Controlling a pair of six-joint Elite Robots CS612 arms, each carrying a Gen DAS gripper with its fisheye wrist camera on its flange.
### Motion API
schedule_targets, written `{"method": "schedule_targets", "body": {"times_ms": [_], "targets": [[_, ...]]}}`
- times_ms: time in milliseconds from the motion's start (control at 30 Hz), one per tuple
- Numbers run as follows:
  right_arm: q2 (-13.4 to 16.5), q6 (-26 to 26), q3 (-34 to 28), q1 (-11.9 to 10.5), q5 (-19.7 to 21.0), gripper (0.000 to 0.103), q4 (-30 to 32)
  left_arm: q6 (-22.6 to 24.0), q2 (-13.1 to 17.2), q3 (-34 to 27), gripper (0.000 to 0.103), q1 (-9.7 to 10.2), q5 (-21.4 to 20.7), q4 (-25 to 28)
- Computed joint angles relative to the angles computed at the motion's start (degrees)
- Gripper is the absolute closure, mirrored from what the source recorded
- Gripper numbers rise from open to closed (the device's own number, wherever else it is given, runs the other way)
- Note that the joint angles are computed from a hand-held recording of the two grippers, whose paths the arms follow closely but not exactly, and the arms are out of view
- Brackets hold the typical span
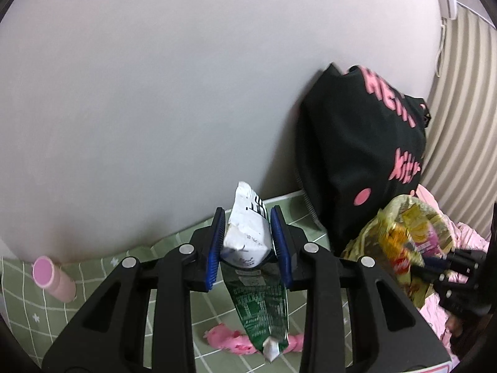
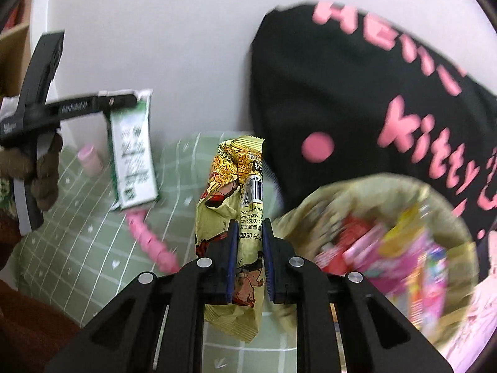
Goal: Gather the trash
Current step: 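Carry the carton and snack stick over the bin while both tools open to release them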
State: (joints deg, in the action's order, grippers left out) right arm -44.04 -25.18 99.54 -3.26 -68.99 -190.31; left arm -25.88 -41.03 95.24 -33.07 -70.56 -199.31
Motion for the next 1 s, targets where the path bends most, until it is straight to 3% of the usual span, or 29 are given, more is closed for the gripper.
{"method": "schedule_targets", "body": {"times_ms": [267,500,633,867,1000], "targets": [[-1.8,5.3,1.5,-3.4,-3.1,0.088,-8.9,5.6,0.3,-4.6,0.074,-0.81,-4.1,-2.6],[-2.9,9.6,3.2,-6.3,-7.8,0.088,-13.7,7.5,2.0,-11.7,0.074,-1.13,-14.0,-2.4],[-3.5,11.5,3.8,-7.7,-9.2,0.088,-15.6,7.8,4.3,-17.4,0.074,-1.83,-20.4,-2.8],[-3.4,12.3,2.7,-8.1,-10.6,0.088,-12.4,5.3,10.4,-25.8,0.074,-3.42,-22.9,-6.5],[-2.0,12.0,0.3,-7.8,-11.1,0.088,-3.9,7.4,13.7,-28.8,0.074,-4.2,-22.2,-0.9]]}}
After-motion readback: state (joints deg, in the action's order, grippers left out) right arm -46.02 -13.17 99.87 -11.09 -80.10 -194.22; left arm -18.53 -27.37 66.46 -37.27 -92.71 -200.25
